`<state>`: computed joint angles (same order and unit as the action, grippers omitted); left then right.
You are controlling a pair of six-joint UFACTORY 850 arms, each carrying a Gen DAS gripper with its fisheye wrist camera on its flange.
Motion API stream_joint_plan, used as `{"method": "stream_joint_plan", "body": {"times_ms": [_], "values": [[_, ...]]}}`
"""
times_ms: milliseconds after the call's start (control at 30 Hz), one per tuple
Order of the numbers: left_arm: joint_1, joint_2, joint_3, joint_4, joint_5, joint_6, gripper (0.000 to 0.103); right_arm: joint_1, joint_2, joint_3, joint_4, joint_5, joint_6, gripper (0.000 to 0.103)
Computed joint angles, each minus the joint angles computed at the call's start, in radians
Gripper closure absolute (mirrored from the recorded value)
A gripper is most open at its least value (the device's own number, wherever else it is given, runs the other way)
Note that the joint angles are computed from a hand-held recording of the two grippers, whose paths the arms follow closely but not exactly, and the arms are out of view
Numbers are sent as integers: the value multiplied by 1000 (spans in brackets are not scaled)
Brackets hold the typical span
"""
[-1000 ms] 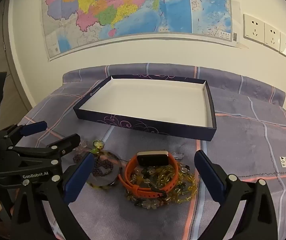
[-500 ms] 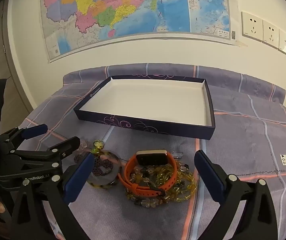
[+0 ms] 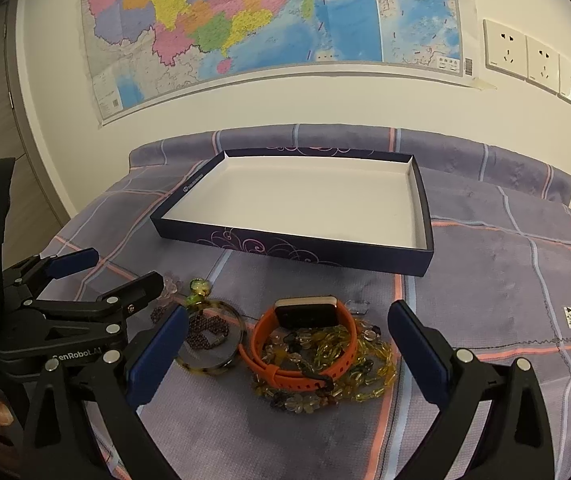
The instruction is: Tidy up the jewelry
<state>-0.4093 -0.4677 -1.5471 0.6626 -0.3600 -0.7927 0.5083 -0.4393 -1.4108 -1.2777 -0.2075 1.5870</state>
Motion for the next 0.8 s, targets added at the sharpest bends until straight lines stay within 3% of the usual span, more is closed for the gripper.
{"method": "stream_joint_plan", "body": {"times_ms": [800], "values": [[-5, -6, -7, -30, -5, 24, 5, -1, 2, 3, 23, 11, -24, 7]]}}
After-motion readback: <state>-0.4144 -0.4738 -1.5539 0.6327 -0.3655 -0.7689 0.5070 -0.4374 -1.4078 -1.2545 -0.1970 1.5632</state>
